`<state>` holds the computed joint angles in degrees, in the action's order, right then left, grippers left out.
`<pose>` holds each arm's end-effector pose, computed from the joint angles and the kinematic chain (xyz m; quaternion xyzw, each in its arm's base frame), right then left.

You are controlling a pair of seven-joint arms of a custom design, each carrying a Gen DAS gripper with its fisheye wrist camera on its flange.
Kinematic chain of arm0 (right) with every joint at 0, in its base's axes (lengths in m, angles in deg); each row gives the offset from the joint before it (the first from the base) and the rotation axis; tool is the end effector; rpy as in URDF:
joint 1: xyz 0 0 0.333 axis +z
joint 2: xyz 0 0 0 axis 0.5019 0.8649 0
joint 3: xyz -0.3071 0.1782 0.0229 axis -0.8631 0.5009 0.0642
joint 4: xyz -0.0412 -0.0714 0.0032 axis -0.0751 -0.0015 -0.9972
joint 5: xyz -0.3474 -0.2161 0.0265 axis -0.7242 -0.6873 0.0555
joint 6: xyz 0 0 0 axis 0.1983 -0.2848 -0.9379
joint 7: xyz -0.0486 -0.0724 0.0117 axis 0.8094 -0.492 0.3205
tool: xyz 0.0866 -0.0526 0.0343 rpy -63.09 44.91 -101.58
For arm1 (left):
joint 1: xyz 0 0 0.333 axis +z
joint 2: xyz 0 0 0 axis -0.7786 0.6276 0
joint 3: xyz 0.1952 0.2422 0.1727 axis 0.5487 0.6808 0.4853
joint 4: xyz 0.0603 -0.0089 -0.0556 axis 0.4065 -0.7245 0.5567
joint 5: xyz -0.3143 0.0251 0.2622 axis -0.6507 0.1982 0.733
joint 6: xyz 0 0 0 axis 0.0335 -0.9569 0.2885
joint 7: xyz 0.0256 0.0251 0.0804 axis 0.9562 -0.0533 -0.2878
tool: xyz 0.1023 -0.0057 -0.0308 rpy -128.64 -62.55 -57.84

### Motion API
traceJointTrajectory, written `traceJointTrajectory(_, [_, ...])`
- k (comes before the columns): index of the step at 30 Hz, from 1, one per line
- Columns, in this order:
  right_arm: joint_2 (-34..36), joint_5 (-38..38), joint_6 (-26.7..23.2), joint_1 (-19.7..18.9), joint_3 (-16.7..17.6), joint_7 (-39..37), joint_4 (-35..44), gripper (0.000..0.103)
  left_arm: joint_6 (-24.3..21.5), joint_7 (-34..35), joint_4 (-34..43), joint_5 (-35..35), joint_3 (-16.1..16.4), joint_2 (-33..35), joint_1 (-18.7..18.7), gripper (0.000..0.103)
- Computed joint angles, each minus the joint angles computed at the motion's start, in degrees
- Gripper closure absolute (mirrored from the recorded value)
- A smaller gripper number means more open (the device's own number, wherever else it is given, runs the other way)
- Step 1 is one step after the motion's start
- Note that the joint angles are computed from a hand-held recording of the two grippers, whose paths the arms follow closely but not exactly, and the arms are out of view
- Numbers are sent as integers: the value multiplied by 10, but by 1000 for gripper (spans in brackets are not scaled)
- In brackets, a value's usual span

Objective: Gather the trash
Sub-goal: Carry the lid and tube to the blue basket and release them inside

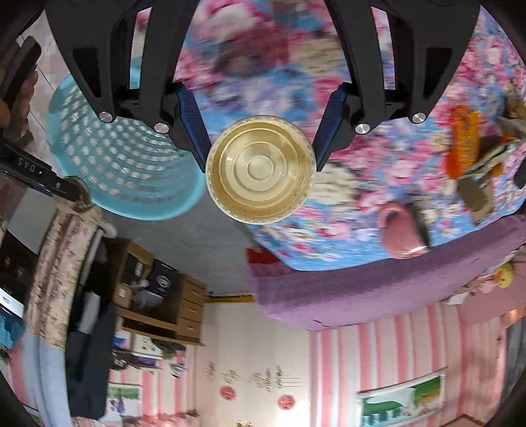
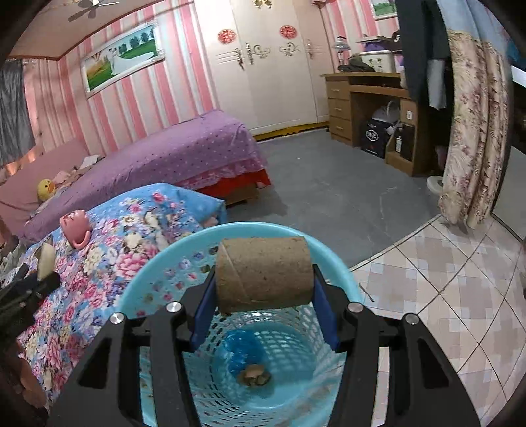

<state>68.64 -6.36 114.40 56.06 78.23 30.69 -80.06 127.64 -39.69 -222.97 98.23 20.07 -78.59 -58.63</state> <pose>0.4367 0.0930 0.4710 -0.6313 0.6261 -0.2303 0.3955 0.4000 -0.2608 0.4775 -0.6454 0.6169 -0.3149 0.3220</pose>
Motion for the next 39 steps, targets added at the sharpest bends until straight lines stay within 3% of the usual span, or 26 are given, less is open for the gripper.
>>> traceJointTrajectory(5, [-1,13,2,-58,48,1,-7,50,-13,3,63,13,-9,73,-22,43])
traceJointTrajectory(10, [0,16,5,-69,54,5,-10,50,-17,12,110,9,8,129,-56,43])
traceJointTrajectory(14, [1,15,4,-76,61,5,-10,50,-33,67,142,-24,23,169,-82,42])
traceJointTrajectory(15, [2,14,3,-79,63,4,-10,50,-32,80,144,-31,27,173,-87,38])
traceJointTrajectory(18, [3,14,3,-78,64,3,-9,50,-48,58,141,-5,34,165,-95,14])
traceJointTrajectory(25, [7,19,5,-98,90,4,-7,50,-68,14,96,44,37,101,-76,5])
traceJointTrajectory(28, [13,27,9,-132,136,0,-1,50,-72,16,75,35,37,82,-63,5])
traceJointTrajectory(32, [17,53,6,-219,237,-9,9,47,-48,14,50,21,42,61,-41,5])
traceJointTrajectory(35, [14,77,12,-286,313,-7,12,24,-43,4,33,26,40,42,-25,5])
traceJointTrajectory(39, [-1,113,16,-384,420,-1,17,8,-40,4,15,23,36,17,-9,5])
